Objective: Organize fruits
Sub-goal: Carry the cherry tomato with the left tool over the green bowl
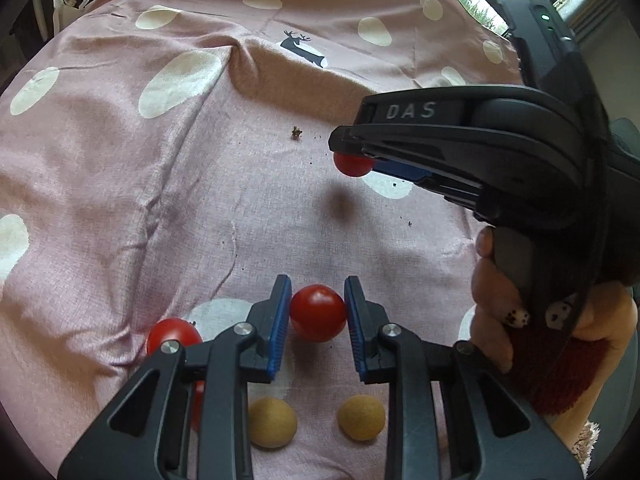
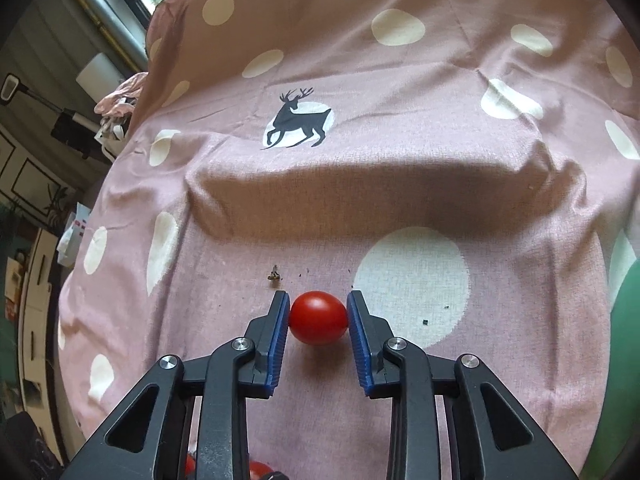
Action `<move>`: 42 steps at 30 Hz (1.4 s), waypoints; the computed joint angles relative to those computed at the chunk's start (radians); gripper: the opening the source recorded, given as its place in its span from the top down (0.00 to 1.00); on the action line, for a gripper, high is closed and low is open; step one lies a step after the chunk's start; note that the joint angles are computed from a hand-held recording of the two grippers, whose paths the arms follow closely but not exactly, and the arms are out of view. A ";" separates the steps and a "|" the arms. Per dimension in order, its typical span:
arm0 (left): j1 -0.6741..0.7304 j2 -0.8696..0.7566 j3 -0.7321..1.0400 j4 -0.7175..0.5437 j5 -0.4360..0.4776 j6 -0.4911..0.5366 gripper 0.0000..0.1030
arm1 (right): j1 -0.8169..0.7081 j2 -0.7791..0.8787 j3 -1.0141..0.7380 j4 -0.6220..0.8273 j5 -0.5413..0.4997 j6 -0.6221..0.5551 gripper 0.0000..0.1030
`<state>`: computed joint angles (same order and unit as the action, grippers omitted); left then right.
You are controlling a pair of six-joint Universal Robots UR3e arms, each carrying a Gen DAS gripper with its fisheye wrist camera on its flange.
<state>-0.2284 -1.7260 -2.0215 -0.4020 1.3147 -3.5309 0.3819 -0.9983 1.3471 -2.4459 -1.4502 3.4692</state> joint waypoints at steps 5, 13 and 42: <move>-0.006 0.028 -0.025 0.035 -0.014 0.003 0.74 | -0.021 -0.167 0.191 -0.089 0.020 0.034 0.70; -0.044 0.072 -0.035 0.070 -0.015 0.009 0.74 | -0.049 -0.527 0.584 -0.251 -0.031 0.095 0.70; -0.379 -0.413 0.797 -0.034 -0.040 -0.003 0.74 | -0.656 -1.336 1.067 -0.024 0.128 0.040 0.70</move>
<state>-0.6078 -2.1394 -1.2249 -0.4357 1.2746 -3.5336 -0.2744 -2.3346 2.4144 -2.4694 -1.3219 3.5094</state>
